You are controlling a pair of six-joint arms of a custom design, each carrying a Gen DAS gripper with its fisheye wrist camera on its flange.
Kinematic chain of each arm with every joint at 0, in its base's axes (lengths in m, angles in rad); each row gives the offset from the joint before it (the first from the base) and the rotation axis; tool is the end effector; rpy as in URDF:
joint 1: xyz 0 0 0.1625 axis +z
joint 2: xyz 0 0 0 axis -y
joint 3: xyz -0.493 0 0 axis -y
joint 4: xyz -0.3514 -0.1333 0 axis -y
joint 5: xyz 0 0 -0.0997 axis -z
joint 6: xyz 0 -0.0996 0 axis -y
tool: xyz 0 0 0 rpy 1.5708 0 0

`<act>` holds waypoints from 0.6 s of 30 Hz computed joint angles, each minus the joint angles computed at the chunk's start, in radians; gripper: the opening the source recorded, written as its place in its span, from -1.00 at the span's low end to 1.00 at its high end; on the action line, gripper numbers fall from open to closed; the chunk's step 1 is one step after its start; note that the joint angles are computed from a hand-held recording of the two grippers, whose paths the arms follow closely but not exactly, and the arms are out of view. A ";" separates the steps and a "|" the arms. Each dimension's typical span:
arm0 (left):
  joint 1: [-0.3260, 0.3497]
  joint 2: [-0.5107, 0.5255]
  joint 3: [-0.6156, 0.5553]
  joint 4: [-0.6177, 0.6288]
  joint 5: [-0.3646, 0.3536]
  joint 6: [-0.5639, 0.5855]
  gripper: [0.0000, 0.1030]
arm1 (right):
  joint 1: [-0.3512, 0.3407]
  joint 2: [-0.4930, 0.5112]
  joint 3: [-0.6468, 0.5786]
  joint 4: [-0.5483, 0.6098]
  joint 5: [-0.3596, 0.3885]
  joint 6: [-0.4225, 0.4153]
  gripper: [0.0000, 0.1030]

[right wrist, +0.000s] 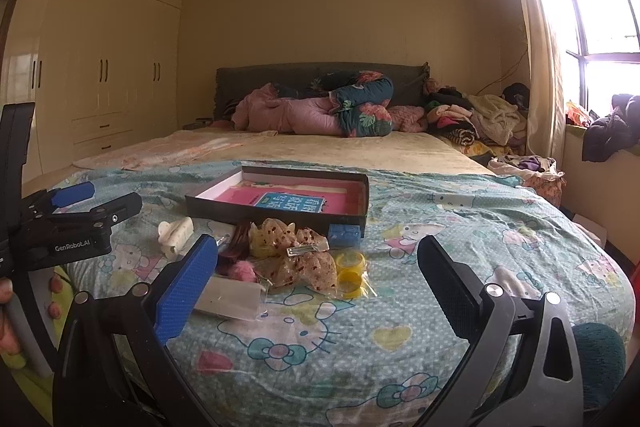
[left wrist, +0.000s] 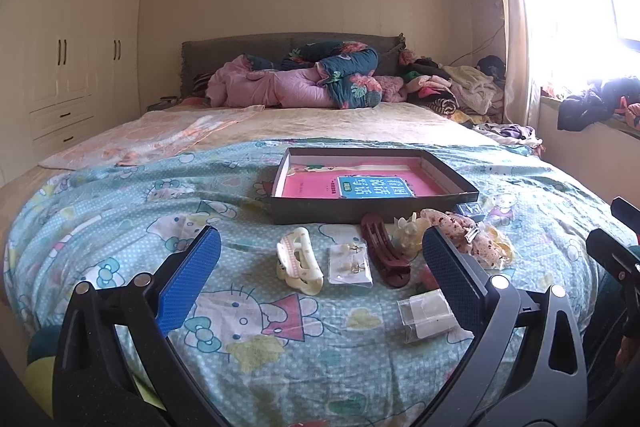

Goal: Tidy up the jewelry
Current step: 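Move the left tool to the white claw clip and close on it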

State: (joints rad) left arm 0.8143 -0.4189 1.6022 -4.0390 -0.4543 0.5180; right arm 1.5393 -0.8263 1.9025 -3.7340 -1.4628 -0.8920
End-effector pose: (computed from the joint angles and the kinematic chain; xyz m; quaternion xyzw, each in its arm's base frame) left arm -0.2863 -0.6280 0.1210 0.1490 0.7346 -0.5550 0.3606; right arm 0.1240 -0.6391 0.2580 0.3818 -0.7651 0.4829 0.1887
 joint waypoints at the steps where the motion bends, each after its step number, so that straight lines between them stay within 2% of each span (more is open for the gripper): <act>1: 0.001 0.001 -0.001 0.000 0.002 -0.001 0.80 | 0.001 0.000 -0.002 0.008 -0.001 -0.003 0.88; 5: 0.006 0.001 -0.007 0.008 0.016 -0.006 0.80 | 0.010 0.005 -0.015 0.057 -0.015 -0.022 0.88; 10: 0.021 -0.011 -0.007 0.082 0.044 -0.070 0.80 | 0.029 0.022 -0.047 0.148 -0.056 -0.039 0.88; 14: 0.039 -0.036 0.008 0.176 0.059 -0.168 0.80 | 0.044 0.045 -0.069 0.197 -0.072 -0.052 0.88; 18: 0.072 -0.081 0.034 0.349 0.050 -0.348 0.80 | 0.061 0.077 -0.105 0.247 -0.109 -0.050 0.88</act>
State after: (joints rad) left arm 0.8867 -0.5004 1.6363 -3.6896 -0.4041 0.1703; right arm 1.6007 -0.7489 1.7970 -3.4866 -1.5718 -0.9415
